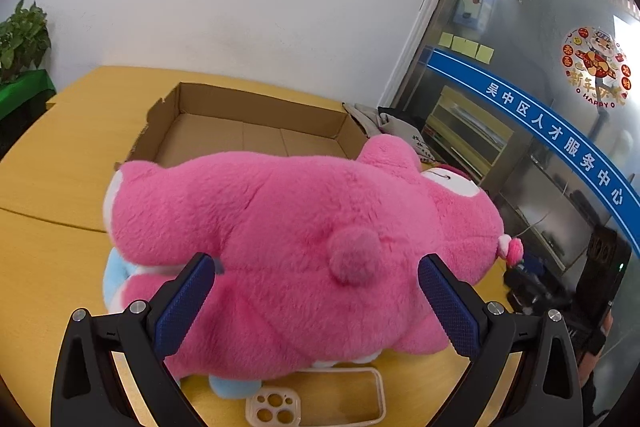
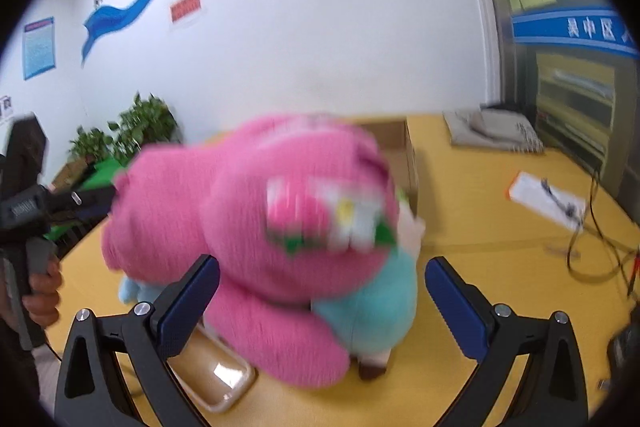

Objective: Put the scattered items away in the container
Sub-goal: 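Close the left tool on the pink bear while the right tool grips its head, then carry the pink bear into the box with both tools and open them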

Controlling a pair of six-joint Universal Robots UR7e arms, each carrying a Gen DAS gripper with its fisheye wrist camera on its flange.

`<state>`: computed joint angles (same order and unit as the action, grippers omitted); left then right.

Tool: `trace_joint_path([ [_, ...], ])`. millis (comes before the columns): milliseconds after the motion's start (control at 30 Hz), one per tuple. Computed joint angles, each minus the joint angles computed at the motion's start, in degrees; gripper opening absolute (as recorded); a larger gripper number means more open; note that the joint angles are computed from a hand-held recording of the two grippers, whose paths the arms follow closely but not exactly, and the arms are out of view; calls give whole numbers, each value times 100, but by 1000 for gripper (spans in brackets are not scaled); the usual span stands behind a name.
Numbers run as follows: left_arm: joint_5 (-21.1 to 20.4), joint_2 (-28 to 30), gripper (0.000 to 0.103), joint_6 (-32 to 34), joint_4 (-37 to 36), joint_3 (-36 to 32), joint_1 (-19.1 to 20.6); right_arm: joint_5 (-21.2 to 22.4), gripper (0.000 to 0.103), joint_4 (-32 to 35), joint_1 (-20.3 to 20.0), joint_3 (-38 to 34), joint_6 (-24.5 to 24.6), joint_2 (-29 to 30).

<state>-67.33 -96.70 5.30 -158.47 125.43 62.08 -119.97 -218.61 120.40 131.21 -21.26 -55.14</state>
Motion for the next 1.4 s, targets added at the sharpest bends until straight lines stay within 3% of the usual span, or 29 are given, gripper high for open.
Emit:
trace_joint_path([
  [100,-238,332,103,-99,177,-319,239,106,103,300,-146,-517,-433,88],
  [133,-277,433,103,-108,227,-399,298,68,103,477,-179,-688,-460,130],
  [233,-445,601,102,-36,301,-554,426,580,102,1528,-436,-1061,-335,74],
  [300,-483,665,97,-83,420,-655,504,683,102,2023,-525,-1265,-268,178],
  [433,-796,667,75,-62,647,-781,628,744,89,2186,-580,-1375,-133,292],
  [567,-987,603,67,-41,676,-811,635,539,71,2107,-419,-1351,-38,305],
  [633,-993,541,61,-6,634,-823,552,430,67,2063,-303,-1346,-23,276],
  [767,-741,587,60,342,512,-1202,151,576,63,1937,-168,-1517,84,193],
  [867,-482,1087,60,764,722,-2087,-68,747,63,2079,-136,-2090,-13,241],
  [1000,-382,2307,60,1009,1457,-3848,52,760,63,2751,-240,-3477,-237,682],
  [1233,-322,4618,60,346,3032,-6753,587,350,64,4430,-798,-6387,-357,2179],
  [1367,-134,5844,45,-74,4131,-8222,961,-6,66,5298,-1179,-7683,-179,3081],
  [1400,-145,6110,46,-161,4483,-8565,1051,-154,67,5570,-1269,-7929,-36,3264],
])
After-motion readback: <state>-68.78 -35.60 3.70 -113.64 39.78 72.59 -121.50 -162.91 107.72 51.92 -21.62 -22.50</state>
